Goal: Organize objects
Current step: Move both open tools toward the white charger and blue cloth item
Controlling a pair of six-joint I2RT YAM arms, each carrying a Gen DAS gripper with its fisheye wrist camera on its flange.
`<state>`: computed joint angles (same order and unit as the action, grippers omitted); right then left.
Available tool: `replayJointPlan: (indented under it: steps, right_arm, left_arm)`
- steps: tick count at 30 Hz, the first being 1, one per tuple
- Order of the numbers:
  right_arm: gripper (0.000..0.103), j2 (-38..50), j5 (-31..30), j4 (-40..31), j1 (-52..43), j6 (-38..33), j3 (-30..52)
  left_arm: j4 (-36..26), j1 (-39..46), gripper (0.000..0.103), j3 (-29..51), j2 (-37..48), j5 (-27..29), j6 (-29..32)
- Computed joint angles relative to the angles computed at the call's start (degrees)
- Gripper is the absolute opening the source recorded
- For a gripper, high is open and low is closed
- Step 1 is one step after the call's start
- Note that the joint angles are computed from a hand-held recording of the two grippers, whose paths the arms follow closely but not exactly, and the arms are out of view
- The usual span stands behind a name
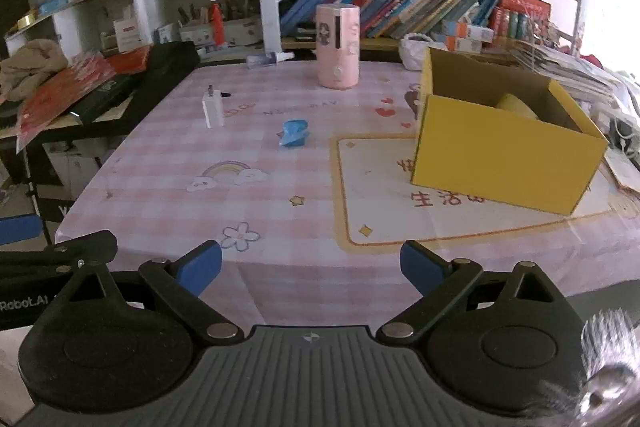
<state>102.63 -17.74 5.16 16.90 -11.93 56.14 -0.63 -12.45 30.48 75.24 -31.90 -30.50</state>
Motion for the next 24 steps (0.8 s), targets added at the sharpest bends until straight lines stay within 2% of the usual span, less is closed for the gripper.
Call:
replayJointPlan:
  steps: [12, 18, 24]
  right_arm:
    - [0.096, 6.43, -0.03, -2.18, 2.28, -0.36, 7.07]
    - [0.095, 12.58, -0.07, -5.35, 3.57, -1.12, 15.74]
    - [0.092, 20.58, 0.00, -10.72, 4.34, -1.72, 28.47]
  left_arm:
    - [2.39, 5.20, 0.092, 2.12, 4.70, 3.00, 1.65]
    - [5.57, 9.83, 0.092, 5.96, 9.72, 6.33, 3.47]
    - [6.76, 13.16, 0.092, 13.06, 17.53, 8.84, 5.01]
